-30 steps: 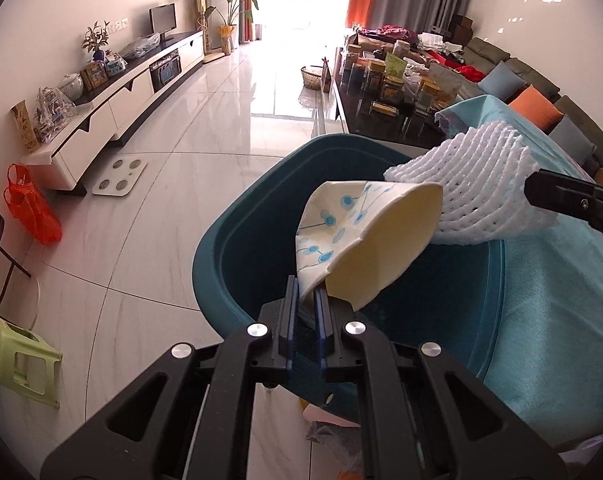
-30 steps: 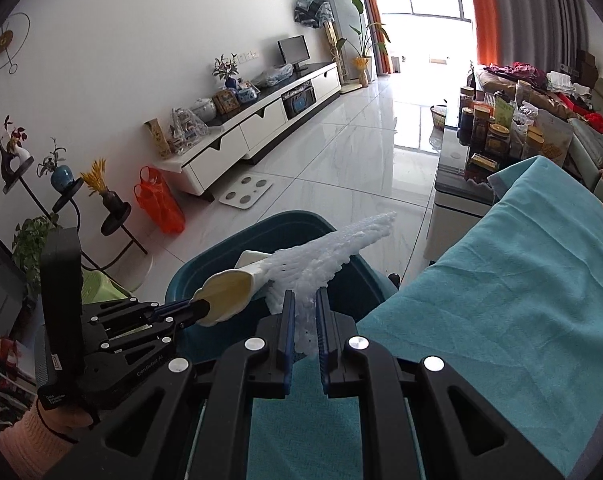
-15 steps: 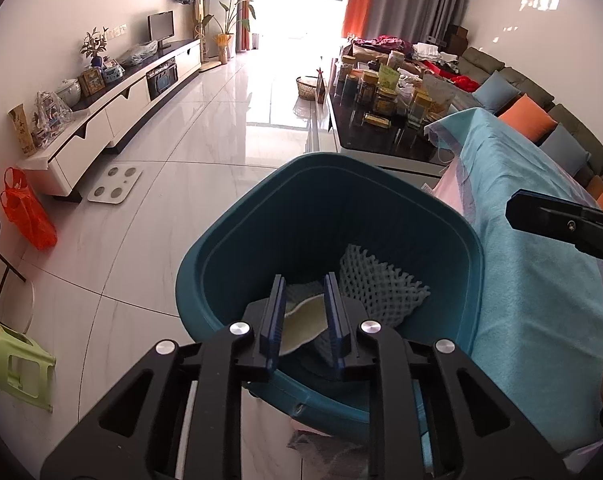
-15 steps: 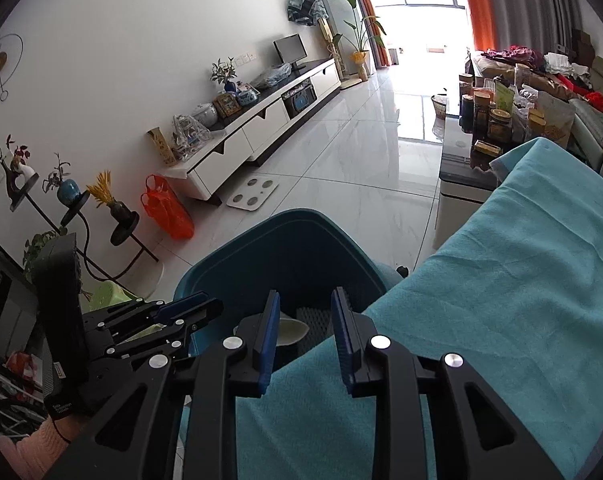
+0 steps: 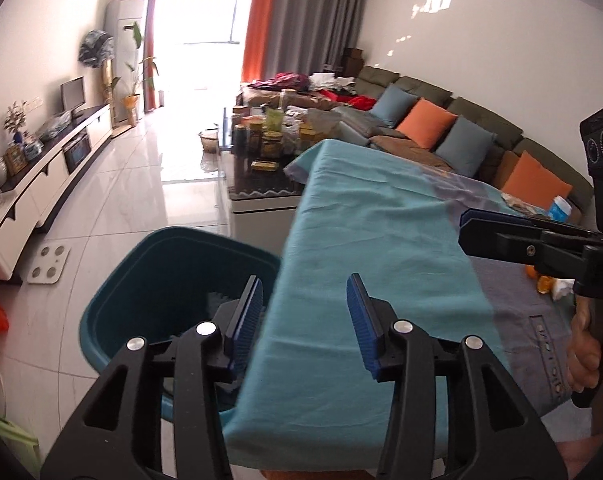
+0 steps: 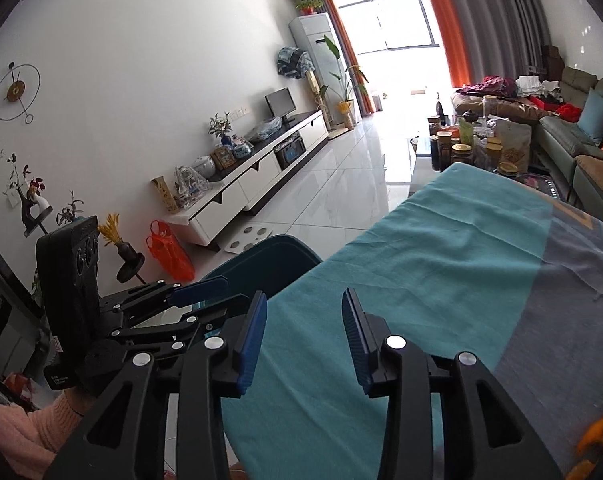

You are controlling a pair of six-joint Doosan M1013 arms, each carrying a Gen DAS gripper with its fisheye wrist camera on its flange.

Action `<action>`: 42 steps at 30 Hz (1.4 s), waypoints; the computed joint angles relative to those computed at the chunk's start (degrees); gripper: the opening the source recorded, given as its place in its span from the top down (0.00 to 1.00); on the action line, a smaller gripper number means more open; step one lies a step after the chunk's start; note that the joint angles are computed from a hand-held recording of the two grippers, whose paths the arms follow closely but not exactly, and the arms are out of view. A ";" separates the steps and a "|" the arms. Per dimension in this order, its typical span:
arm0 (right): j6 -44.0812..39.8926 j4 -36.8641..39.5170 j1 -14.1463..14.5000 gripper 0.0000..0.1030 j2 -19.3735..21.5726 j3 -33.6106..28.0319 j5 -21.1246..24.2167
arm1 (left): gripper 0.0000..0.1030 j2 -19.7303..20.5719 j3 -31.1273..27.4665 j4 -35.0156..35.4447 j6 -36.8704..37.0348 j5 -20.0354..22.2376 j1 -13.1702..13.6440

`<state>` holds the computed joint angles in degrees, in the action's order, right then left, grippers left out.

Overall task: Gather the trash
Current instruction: 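Move both open tools back over the table trash, then grasp the white tissue with the left tool while the right tool grasps the gold snack wrapper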

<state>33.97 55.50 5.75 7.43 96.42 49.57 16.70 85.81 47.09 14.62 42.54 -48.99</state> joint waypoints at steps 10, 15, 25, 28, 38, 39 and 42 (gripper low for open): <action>2.88 0.24 -10.88 0.61 -6.24 7.14 -5.16 | 0.58 8.07 -11.47 -14.61 22.82 -7.64 -3.10; 4.31 -0.28 -14.86 0.55 -8.38 10.01 -8.56 | 0.58 11.48 -16.40 -19.58 28.79 -6.43 -4.26; 6.62 -2.22 -21.14 0.38 -9.65 13.36 -11.18 | 0.58 16.43 -24.15 -29.35 41.64 -4.52 -5.08; 8.16 -2.78 -22.14 0.33 -9.26 13.92 -10.49 | 0.58 17.73 -26.11 -31.79 44.48 -3.92 -5.16; 6.53 -1.06 -24.57 0.30 -8.37 14.76 -6.62 | 0.58 21.57 -32.41 -38.96 53.78 -2.05 -5.51; 6.28 -0.55 -24.88 0.35 -8.27 14.86 -6.26 | 0.58 21.89 -32.95 -39.54 54.52 -1.89 -5.51; 5.24 1.37 -25.62 0.50 -8.14 14.84 -4.74 | 0.59 22.92 -34.67 -40.67 56.10 -0.81 -5.54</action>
<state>39.21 56.88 -19.87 -0.70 111.27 44.83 39.62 51.14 6.42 70.73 41.73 -54.54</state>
